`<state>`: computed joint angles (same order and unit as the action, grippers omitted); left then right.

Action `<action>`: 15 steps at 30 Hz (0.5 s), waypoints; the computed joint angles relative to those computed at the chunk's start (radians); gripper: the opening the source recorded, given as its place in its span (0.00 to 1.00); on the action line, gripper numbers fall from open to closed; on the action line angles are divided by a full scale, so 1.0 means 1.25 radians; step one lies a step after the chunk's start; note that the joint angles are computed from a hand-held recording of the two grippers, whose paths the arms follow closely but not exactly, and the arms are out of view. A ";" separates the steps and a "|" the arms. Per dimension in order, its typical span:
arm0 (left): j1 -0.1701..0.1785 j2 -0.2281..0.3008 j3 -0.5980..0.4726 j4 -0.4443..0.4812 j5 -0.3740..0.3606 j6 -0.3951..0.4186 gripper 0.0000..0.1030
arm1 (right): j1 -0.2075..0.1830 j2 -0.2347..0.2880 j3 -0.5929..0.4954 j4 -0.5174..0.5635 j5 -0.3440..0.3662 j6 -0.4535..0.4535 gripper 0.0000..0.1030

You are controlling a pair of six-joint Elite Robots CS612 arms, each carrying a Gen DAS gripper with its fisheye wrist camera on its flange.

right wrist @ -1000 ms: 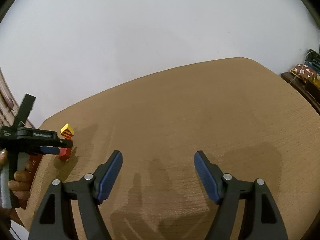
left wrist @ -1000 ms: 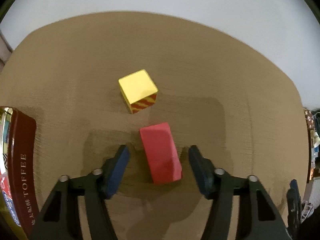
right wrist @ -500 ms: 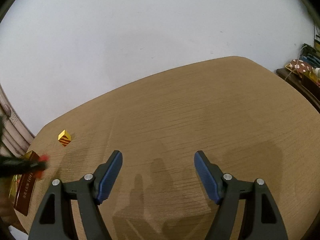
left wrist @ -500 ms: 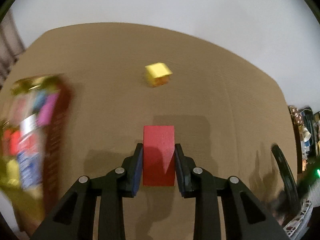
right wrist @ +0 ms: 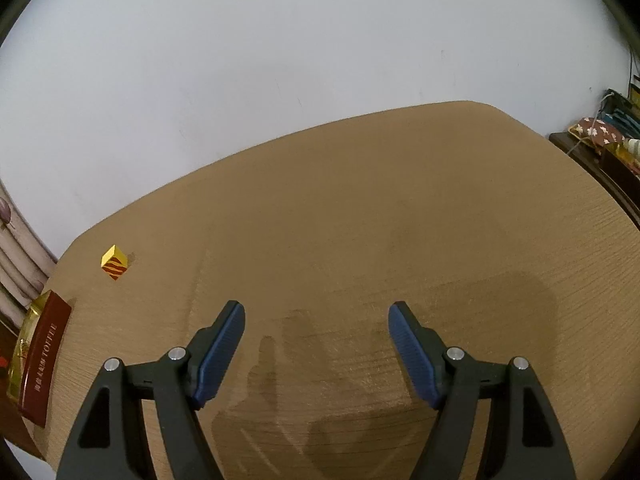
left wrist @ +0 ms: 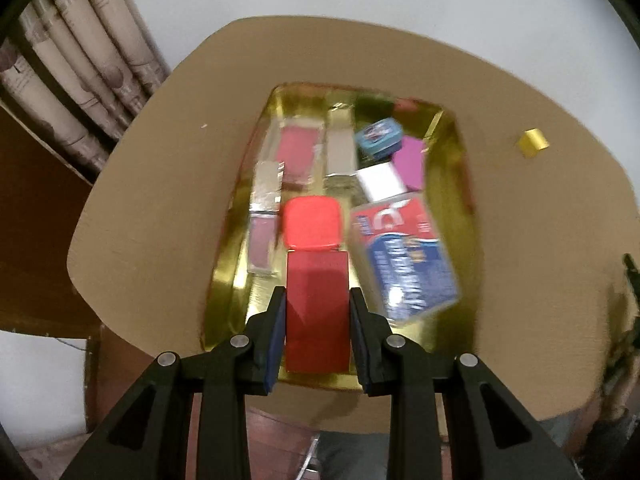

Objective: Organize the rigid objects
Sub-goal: 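Lower the red block into the gold tin and release it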

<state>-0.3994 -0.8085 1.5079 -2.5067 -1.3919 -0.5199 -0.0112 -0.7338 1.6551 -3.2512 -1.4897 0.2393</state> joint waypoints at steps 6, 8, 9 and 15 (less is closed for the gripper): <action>-0.001 0.025 -0.013 0.003 -0.020 0.022 0.25 | 0.009 0.009 -0.020 0.033 -0.013 0.000 0.74; -0.002 0.021 0.003 0.001 -0.019 0.029 0.25 | 0.012 0.013 -0.028 0.044 -0.017 0.000 0.74; -0.002 0.023 0.004 0.003 -0.020 0.032 0.25 | 0.012 0.014 -0.028 0.043 -0.018 0.001 0.74; -0.007 0.022 0.019 0.017 0.035 0.028 0.26 | 0.019 0.020 -0.038 0.054 -0.028 0.004 0.74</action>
<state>-0.4085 -0.7815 1.5316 -2.4860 -1.3477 -0.4851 0.0126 -0.7087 1.6081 -3.1842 -1.5243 0.2439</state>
